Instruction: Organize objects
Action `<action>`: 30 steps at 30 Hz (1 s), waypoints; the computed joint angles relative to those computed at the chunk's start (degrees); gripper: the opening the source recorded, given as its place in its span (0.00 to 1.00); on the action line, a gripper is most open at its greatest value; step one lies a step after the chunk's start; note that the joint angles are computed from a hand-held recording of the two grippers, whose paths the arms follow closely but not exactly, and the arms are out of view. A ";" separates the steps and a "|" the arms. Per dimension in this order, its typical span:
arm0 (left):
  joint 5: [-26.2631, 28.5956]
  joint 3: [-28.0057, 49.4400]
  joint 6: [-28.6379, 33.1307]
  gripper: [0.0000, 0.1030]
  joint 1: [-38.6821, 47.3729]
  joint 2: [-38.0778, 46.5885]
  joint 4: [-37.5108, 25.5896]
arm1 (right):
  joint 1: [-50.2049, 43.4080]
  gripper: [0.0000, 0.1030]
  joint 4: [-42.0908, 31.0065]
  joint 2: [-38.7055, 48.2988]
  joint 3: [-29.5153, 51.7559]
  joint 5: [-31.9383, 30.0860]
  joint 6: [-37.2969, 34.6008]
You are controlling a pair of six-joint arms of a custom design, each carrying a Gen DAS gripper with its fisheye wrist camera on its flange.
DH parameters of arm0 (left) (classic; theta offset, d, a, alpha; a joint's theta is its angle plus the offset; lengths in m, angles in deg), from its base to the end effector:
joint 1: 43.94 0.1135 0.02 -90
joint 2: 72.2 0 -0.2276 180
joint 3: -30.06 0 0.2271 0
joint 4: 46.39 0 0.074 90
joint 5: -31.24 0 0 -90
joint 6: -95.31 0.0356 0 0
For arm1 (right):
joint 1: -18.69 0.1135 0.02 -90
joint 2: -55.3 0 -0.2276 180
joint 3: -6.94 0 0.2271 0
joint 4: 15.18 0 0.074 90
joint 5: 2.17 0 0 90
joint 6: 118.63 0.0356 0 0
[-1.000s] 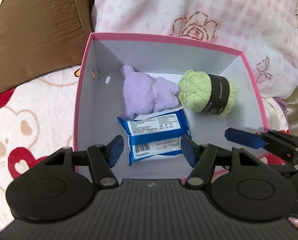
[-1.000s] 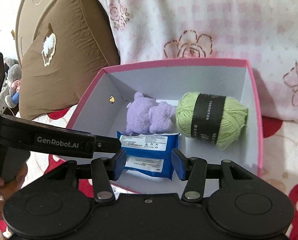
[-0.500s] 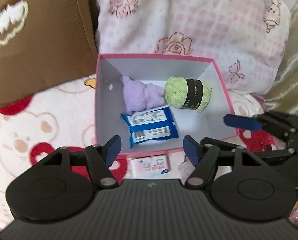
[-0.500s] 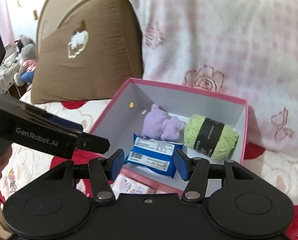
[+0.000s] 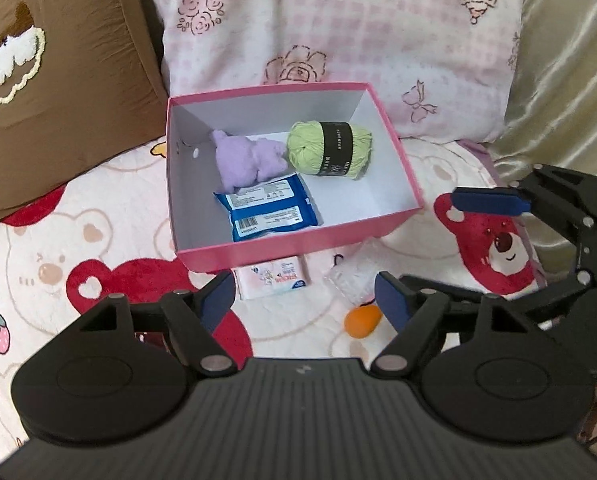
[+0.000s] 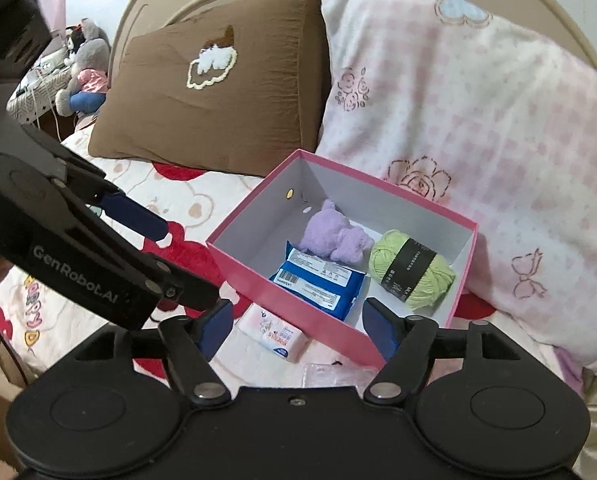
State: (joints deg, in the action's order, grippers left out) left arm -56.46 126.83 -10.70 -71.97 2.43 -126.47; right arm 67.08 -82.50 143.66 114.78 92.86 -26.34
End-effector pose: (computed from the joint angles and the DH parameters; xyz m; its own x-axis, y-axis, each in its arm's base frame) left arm 0.2008 -0.1085 0.3257 -0.8538 0.1423 -0.5008 0.2631 0.9480 -0.1791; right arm 0.2023 0.2230 0.3356 -0.5201 -0.5256 -0.6733 -0.6855 0.7271 -0.0381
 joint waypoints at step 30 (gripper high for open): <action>-7.08 -29.43 -10.11 0.74 -10.42 -18.38 20.86 | -3.14 0.88 33.46 -20.74 -45.66 -1.56 0.16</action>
